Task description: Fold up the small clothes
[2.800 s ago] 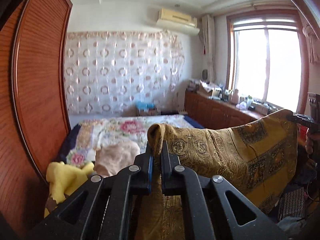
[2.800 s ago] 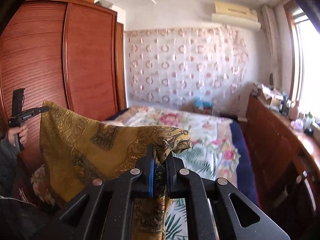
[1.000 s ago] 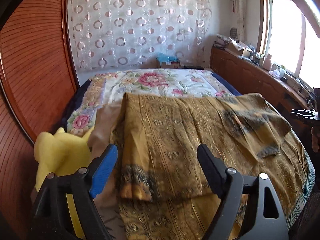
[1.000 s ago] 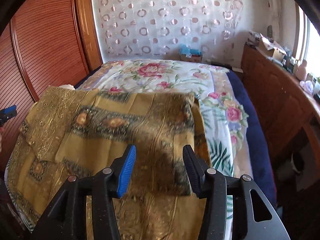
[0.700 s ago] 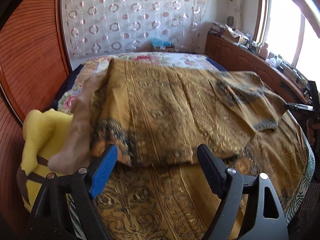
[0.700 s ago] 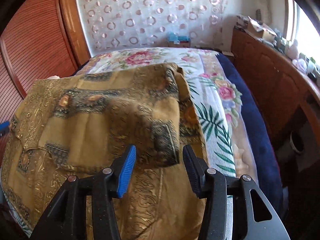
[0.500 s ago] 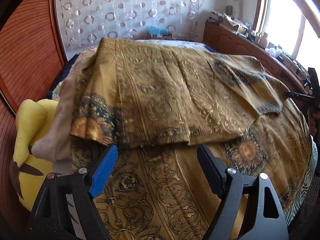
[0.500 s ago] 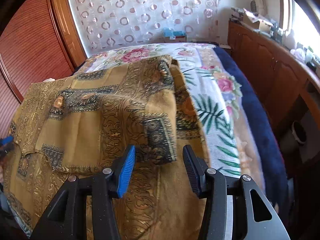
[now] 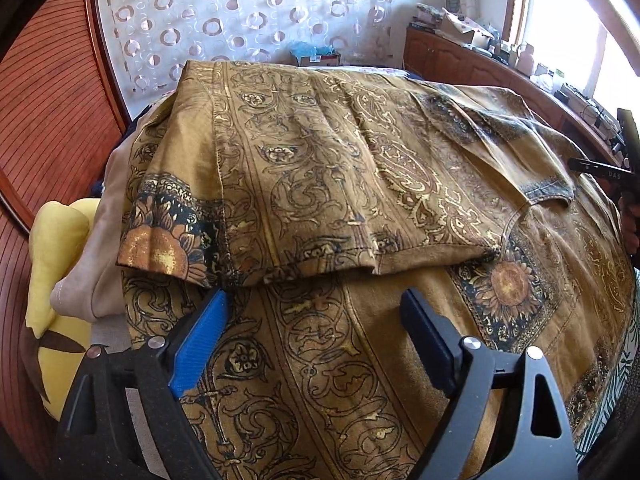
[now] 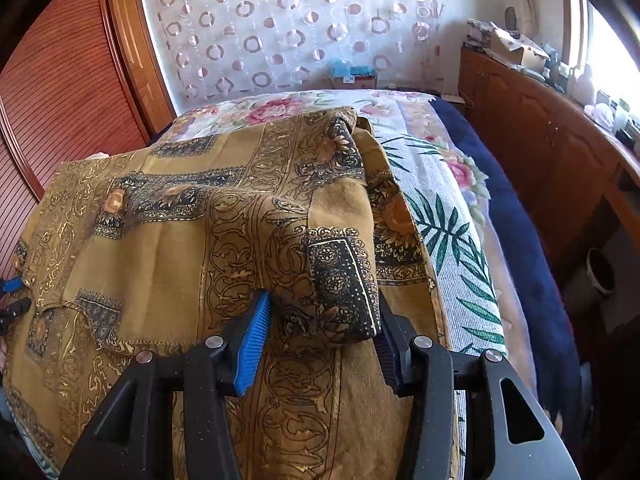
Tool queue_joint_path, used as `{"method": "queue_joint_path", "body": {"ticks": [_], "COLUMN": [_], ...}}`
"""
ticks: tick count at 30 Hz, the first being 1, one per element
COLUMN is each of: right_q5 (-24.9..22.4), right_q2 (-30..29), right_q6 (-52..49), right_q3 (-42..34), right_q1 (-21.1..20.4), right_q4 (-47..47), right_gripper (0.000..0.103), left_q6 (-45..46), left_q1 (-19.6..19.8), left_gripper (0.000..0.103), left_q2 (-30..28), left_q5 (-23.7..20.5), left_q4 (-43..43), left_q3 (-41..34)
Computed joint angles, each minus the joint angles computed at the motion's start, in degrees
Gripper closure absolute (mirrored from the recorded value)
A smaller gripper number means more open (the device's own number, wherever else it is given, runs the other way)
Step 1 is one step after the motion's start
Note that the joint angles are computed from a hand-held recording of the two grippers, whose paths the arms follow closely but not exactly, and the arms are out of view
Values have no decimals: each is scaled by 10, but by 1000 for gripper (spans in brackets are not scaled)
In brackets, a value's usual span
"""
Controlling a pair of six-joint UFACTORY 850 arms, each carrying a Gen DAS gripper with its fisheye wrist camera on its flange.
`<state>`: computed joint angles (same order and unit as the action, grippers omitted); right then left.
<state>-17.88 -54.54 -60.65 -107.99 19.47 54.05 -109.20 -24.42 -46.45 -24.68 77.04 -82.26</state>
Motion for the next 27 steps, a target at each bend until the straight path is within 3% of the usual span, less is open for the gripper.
{"method": "queue_joint_path", "body": {"ticks": [6, 10, 14, 17, 19, 27], "right_q5": [25, 22, 21, 22, 25, 27], "right_q2": [-11, -11, -11, -10, -10, -9], "right_q6": [29, 26, 16, 14, 16, 9], "right_q3": [-5, -6, -4, -3, -2, 1], "right_q1": [12, 11, 10, 10, 10, 10], "right_q4": [-38, -36, -24, -24, -28, -21], "right_gripper": [52, 52, 52, 52, 52, 52], "left_q6": [-16, -167, -230, -212, -203, -123], "left_q1": [-2, -6, -10, 0, 6, 28], "left_gripper": [18, 24, 35, 50, 66, 69], "left_q2": [3, 38, 73, 84, 83, 49], "left_q5": [-14, -38, -99, -103, -94, -70], "left_q4": [11, 133, 168, 145, 138, 68], "left_q3": [4, 52, 88, 95, 94, 60]}}
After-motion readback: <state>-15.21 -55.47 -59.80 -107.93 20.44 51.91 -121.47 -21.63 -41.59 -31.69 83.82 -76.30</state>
